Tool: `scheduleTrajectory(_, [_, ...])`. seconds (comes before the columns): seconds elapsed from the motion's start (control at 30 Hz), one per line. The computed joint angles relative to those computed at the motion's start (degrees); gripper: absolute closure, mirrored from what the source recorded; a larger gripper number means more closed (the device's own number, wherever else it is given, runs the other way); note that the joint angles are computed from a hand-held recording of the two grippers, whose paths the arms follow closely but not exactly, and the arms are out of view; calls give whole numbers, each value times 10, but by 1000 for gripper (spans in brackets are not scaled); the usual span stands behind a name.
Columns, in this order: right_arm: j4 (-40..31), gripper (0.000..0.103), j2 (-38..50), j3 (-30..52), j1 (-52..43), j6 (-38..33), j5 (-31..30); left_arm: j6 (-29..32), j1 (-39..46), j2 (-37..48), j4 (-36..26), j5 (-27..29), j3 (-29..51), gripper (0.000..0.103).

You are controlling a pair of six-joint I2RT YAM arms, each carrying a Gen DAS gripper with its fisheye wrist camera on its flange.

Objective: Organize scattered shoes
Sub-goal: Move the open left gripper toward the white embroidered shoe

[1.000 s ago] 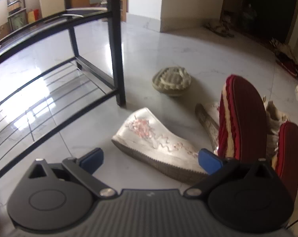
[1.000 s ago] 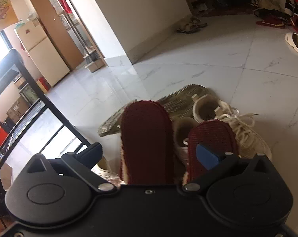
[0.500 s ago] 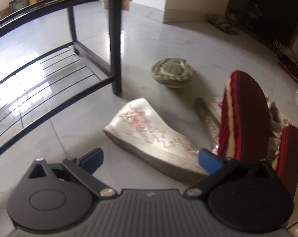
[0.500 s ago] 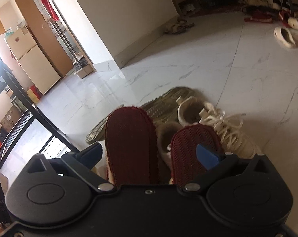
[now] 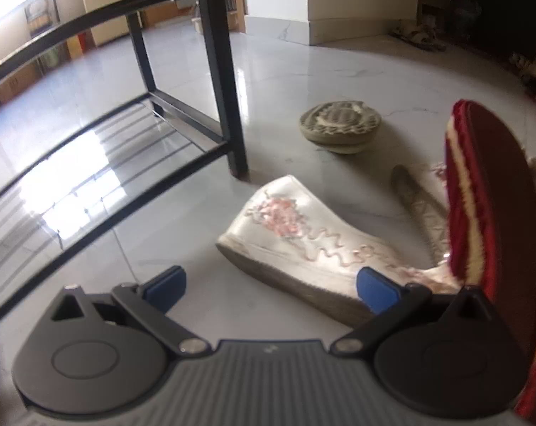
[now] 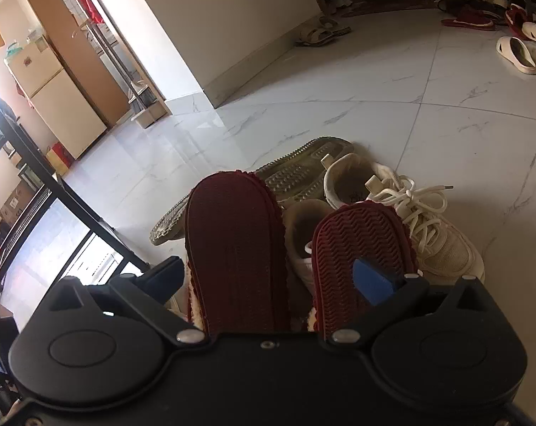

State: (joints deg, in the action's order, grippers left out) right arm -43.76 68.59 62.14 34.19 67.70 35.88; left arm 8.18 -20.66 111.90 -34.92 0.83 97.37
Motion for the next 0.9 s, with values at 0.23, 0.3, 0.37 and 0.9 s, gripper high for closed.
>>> scheduleTrajectory(0.23, [20,0,11,-11,-9,-5,-20,39,1,-12,75,26,-61,1])
scheduleTrajectory(0.3, [26,0,14,-13,-11,-9,-24,28,5,-12,87,48,-65,1])
scheduleTrajectory(0.37, [30,0,18,-14,-13,-11,-26,14,10,-3,76,76,-51,1])
scheduleTrajectory(0.9, [53,0,32,-24,-28,-8,-34,-137,-19,142,-153,140,202,1])
